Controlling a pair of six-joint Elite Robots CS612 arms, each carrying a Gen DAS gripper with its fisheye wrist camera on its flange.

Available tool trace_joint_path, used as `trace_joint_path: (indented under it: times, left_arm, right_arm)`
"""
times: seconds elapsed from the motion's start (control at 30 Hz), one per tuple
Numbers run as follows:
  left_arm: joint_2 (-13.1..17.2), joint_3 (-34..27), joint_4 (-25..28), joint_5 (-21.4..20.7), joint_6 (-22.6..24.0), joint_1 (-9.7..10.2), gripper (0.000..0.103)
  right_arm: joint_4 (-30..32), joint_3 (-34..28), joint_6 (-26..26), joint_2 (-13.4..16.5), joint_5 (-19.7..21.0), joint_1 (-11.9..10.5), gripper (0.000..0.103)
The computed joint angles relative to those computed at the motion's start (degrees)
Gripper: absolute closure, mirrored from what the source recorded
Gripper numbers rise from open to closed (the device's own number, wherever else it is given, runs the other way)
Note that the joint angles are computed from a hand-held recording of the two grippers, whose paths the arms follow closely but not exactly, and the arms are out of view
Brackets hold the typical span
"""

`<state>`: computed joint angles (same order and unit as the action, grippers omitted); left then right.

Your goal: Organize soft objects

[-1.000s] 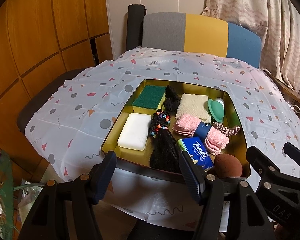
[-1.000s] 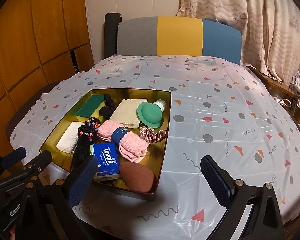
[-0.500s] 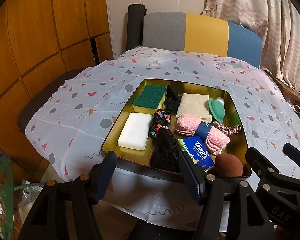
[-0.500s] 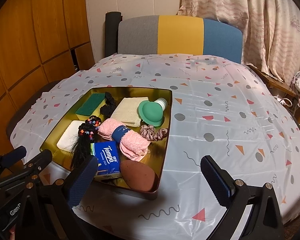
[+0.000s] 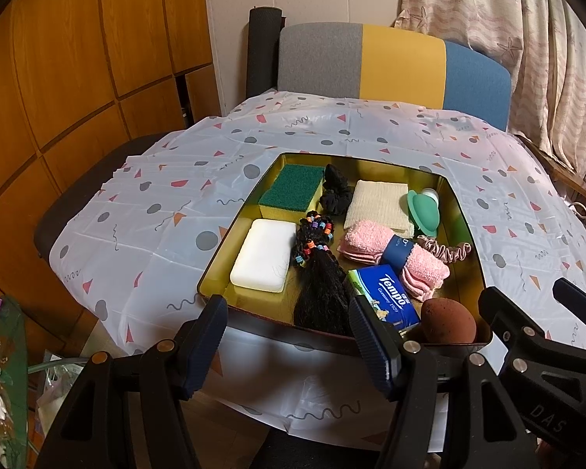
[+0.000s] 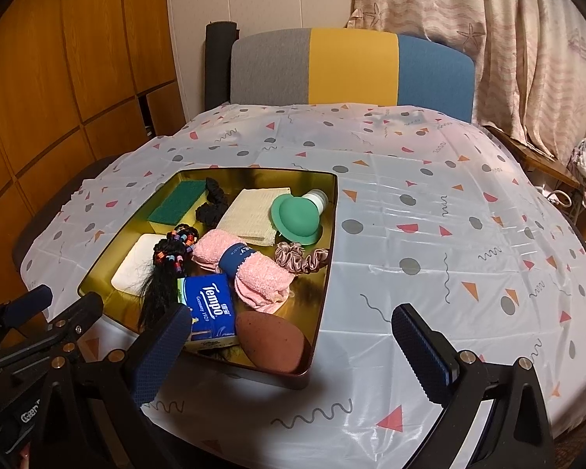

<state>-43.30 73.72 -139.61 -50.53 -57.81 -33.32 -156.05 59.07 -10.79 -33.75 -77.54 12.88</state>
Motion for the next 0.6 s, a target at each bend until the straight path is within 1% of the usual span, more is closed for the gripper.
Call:
trace_joint_path:
  times: [0.2, 0.43, 0.6]
  left_arm:
    - [0.1, 0.1, -0.3, 0.4, 0.6, -0.06, 0.037]
    - [0.1, -0.1, 0.6, 2.0, 0.6, -0.29, 0.037]
    - [0.1, -0.4, 3.4, 4.6, -1.2, -0.49, 0.037]
  right_arm:
    - [-0.2, 0.0, 0.0, 0.0, -0.2, 0.0, 0.0]
    - [-0.1, 0.0, -0.3, 0.1, -0.1, 0.0, 0.0]
    - [0.0, 0.0, -0.2, 0.1, -0.2, 0.0, 0.0]
